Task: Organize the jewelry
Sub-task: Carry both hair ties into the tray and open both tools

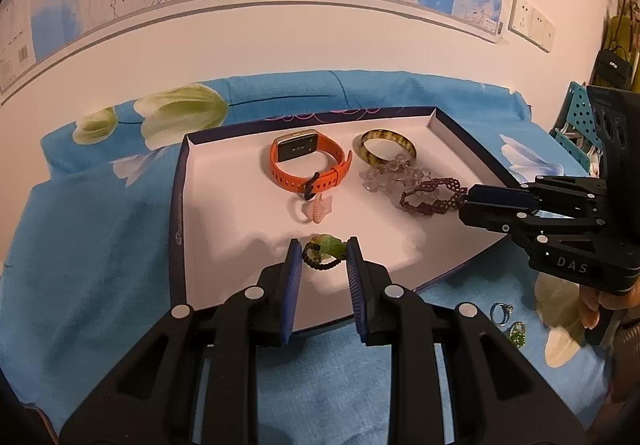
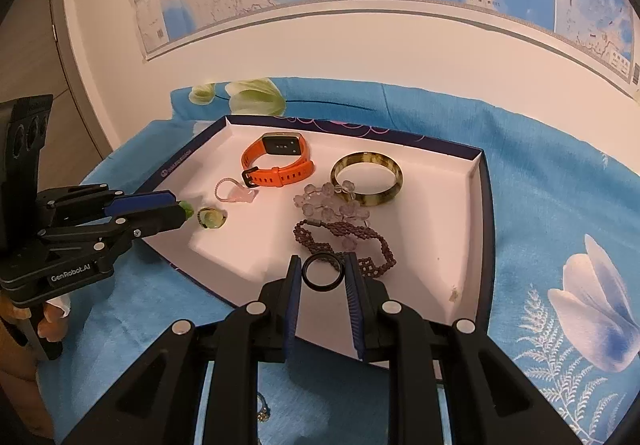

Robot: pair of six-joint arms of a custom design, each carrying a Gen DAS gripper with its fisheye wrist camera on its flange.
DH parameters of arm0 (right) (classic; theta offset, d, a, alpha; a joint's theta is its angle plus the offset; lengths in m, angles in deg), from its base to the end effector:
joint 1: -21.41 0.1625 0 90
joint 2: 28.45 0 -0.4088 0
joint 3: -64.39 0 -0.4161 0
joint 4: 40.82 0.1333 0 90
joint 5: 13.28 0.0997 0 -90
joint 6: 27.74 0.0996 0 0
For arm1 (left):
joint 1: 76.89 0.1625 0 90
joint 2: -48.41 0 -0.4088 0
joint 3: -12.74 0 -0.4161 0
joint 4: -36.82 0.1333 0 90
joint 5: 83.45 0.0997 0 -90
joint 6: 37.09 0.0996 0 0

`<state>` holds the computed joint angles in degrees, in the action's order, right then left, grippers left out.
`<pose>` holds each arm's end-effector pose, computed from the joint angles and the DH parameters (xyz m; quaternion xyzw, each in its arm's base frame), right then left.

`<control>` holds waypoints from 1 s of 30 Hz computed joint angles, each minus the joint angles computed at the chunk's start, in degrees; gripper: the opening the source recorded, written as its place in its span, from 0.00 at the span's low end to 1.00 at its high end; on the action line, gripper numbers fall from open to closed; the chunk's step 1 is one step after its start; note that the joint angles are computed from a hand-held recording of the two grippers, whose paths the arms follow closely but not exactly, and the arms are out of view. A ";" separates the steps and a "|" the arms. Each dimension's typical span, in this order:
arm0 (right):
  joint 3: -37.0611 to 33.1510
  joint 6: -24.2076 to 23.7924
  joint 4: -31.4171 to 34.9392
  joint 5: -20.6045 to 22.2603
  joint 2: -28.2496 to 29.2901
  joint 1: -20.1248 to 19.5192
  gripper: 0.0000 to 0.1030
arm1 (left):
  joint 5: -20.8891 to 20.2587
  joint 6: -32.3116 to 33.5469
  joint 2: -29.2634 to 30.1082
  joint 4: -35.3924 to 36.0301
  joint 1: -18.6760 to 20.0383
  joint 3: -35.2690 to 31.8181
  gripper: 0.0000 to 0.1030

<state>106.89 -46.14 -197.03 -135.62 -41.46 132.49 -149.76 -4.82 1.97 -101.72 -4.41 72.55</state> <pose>0.3950 -0.8023 0.0419 0.2253 -0.8876 0.3086 0.2572 -0.0817 -0.8347 0.3454 0.3365 0.8724 -0.2681 0.2320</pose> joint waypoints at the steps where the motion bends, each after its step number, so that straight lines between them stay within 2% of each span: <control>1: -0.13 0.12 0.04 -0.18 0.09 0.00 0.20 | -0.01 -0.05 0.09 0.22 0.03 -0.13 0.22; 30: -4.84 1.14 3.57 -2.06 2.63 -0.34 0.20 | 3.31 -0.52 1.66 -0.21 -0.09 -1.08 0.23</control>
<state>102.06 -45.00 -193.46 -137.68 -38.83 132.15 -146.45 -5.34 3.63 -101.92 -4.50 71.47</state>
